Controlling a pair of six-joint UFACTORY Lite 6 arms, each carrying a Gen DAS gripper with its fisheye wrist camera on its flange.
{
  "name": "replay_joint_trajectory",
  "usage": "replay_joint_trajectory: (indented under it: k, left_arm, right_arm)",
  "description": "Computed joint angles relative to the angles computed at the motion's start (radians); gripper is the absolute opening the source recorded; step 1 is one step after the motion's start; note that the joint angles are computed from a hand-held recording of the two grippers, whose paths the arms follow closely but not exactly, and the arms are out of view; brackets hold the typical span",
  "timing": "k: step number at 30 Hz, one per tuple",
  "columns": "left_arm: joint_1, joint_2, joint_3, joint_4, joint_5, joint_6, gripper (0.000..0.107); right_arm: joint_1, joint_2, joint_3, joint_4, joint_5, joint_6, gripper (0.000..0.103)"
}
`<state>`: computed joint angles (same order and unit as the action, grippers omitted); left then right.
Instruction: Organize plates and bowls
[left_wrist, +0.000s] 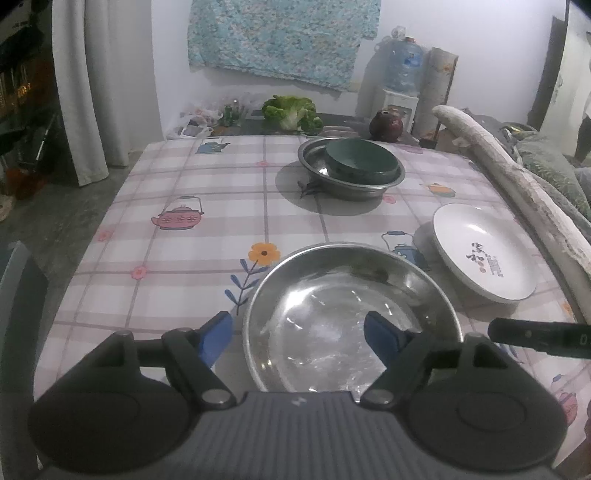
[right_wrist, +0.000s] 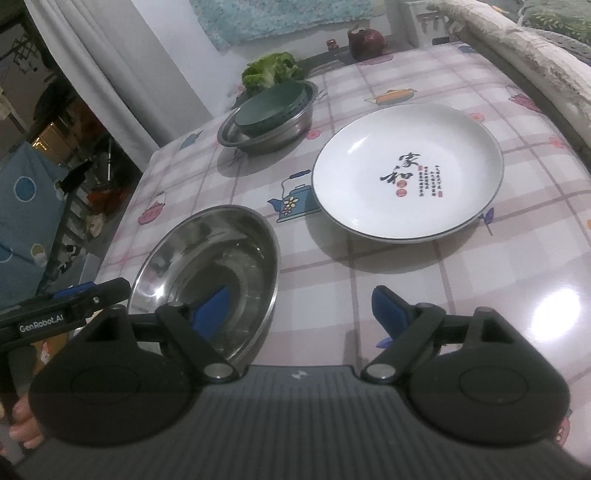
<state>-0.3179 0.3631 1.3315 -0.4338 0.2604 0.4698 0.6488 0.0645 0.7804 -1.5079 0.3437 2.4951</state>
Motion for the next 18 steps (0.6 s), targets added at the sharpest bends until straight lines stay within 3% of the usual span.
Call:
replay_joint_trajectory:
  k: [18]
  left_arm:
    - [-0.123, -0.011, 0.0, 0.165, -0.017, -0.172, 0.085]
  right_arm:
    - [-0.024, -0.175, -0.179, -0.054, 0.041, 0.09, 0.086]
